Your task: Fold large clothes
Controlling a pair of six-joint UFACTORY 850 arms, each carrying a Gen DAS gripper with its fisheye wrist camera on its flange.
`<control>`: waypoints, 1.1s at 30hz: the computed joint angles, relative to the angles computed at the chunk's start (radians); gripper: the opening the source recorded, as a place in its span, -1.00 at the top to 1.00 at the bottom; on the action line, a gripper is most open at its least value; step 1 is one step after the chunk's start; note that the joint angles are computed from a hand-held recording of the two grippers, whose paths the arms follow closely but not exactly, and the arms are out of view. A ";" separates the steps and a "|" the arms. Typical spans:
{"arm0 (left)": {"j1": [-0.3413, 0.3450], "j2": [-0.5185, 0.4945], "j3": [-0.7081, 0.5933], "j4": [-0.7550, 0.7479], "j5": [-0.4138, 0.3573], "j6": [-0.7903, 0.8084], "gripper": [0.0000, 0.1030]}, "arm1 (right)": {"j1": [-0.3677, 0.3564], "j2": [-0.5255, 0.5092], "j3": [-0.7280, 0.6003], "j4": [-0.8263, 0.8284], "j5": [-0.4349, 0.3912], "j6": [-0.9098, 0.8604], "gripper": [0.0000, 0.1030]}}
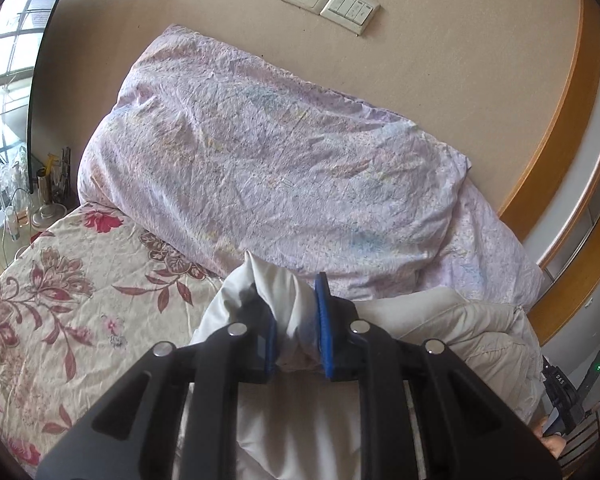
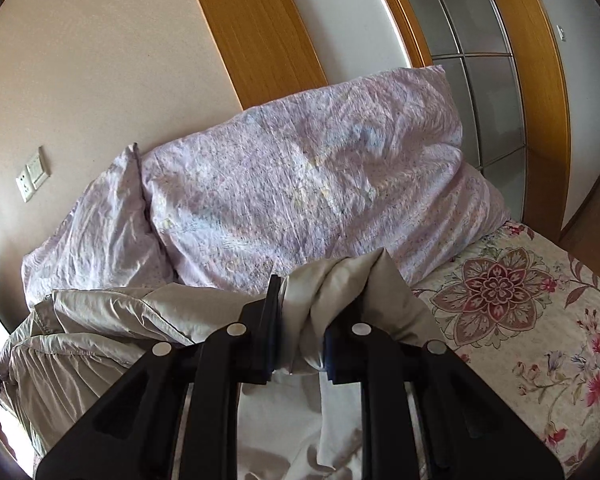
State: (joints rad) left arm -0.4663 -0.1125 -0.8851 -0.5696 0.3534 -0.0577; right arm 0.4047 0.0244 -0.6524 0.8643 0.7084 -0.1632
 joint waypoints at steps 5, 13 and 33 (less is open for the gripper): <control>0.003 -0.116 -0.090 -0.102 0.011 0.108 0.67 | -0.034 -0.108 -0.095 0.048 -0.052 -0.036 0.59; -0.024 -0.195 -0.139 -0.206 0.064 0.208 -0.61 | -0.058 -0.137 -0.123 0.010 -0.078 0.025 -0.53; -0.197 -0.331 -0.238 -0.877 0.281 1.070 -0.95 | 0.087 -0.314 -0.266 0.429 -0.117 -0.725 -0.52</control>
